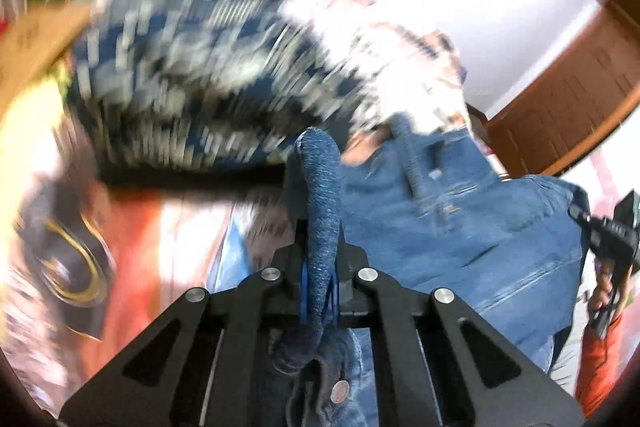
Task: Fold large clothes
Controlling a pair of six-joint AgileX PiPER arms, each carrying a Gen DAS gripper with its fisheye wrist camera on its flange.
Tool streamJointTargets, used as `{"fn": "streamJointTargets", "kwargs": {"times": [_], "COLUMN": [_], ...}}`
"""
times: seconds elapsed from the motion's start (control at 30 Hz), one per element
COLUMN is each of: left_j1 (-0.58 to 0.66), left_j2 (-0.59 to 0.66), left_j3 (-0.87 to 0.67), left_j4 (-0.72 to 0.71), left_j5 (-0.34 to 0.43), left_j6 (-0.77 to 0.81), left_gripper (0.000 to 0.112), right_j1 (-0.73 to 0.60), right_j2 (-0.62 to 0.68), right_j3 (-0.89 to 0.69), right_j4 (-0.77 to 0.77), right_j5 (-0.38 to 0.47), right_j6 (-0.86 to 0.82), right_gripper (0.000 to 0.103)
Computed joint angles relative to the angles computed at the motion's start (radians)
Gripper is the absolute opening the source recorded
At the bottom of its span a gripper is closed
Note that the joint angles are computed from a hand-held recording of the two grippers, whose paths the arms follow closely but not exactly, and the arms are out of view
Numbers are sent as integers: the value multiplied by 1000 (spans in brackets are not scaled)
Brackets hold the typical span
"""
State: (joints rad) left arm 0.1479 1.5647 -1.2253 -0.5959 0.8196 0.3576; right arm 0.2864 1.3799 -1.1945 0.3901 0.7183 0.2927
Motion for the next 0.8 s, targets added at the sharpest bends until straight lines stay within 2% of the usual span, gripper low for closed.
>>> {"fn": "streamJointTargets", "kwargs": {"times": [0.13,0.33,0.47,0.5,0.6,0.8], "left_j1": [-16,-72,-87,-88,-85,-98], "left_j2": [-88,-88,15,22,141,296], "left_j3": [-106,-290,-434,-428,-507,-502], "left_j4": [39,125,216,231,291,444], "left_j5": [44,69,66,57,69,49], "left_j6": [-62,-134,-193,-200,-249,-342], "left_gripper": [6,6,6,7,7,7], "right_j1": [100,146,137,127,94,34], "right_j2": [7,57,110,131,208,349], "right_j3": [-122,-304,-387,-402,-426,-388], "right_j4": [-171,-253,-310,-318,-338,-365], "right_j5": [34,62,64,66,80,91], "right_j6": [117,124,149,157,167,201], "right_gripper": [7,7,7,7,7,7]}}
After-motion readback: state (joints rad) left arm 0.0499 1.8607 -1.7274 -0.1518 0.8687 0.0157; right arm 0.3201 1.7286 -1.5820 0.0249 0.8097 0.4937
